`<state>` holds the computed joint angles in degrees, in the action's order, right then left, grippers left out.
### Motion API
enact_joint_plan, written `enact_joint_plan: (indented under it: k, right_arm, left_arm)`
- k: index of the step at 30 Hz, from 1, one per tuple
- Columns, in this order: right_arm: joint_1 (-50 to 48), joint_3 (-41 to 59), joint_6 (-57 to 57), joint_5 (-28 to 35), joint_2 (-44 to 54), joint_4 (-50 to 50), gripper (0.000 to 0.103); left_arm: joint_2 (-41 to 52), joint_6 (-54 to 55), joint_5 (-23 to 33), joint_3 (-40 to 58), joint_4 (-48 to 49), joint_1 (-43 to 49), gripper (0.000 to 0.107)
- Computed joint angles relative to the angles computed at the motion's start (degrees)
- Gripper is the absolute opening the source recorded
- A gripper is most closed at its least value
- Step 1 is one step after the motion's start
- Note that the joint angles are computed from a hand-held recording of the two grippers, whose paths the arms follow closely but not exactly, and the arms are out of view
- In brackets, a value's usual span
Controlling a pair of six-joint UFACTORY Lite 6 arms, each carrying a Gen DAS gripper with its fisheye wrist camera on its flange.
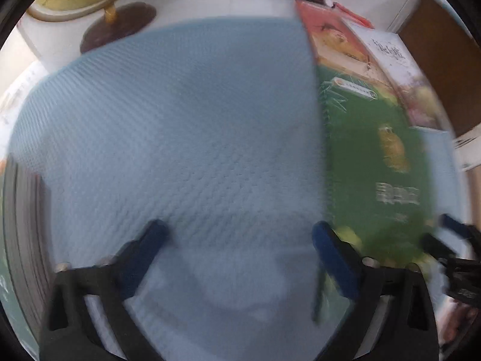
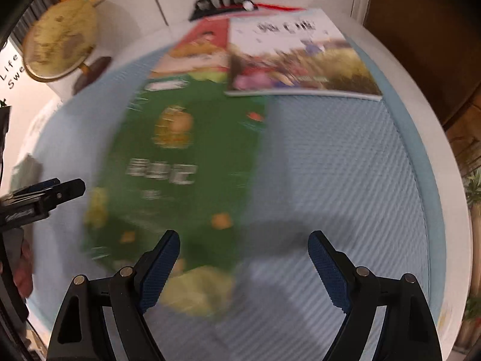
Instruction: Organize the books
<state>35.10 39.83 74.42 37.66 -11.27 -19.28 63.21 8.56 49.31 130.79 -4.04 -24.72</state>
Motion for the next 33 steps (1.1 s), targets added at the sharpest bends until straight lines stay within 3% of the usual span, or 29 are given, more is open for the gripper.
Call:
enact_joint_plan:
  k: [1,3,5,7,11,18,20,33]
  right_arm:
    - [-0.89,-2.30,-0.46,-3.35,-1.90,-1.45,0.103]
    - [0.42,-4.53,5.83,-6.17,-2.50,-10.85,0.103]
    - [4.67,-3.82,16.91,-3.98,0.58,-22.47,0.103]
    - [7.49,-5.26,28.91,-2.57,0.86,-31.61,0.103]
    - [8.75,-4.94,37.00,-0.17,2.44,-35.56,0.103]
    - [9.58,-5.96,37.98,1.07,0.87,-35.59,0.103]
    - [7.42,-3.70,38.97,-1.18,4.97,-38.16,0.103]
    - [8.24,-1.59,41.87,2.12,7.22,-37.21,0.103]
  left_arm:
    - [-2.99,-1.17,-6.00,-5.91,2.48,-1.18,0.103]
    - [-8.96,1.20,-17.99,-17.64,0.31,-1.08,0.103]
    - [-14.15,6.93,-29.98,-28.92,-6.98,-0.20,0.103]
    - [-16.46,6.34,-35.00,-33.81,-6.31,-0.66,0.103]
    - [-17.45,9.21,-35.14,-35.17,-9.49,-0.28,0.103]
    - [-16.28,8.18,-34.79,-33.69,-8.71,-0.74,0.103]
    - [-15.49,8.09,-34.49,-32.64,-8.68,-0.69,0.103]
    - [-15.52,8.33,-34.73,-32.91,-8.88,-0.70,0.103]
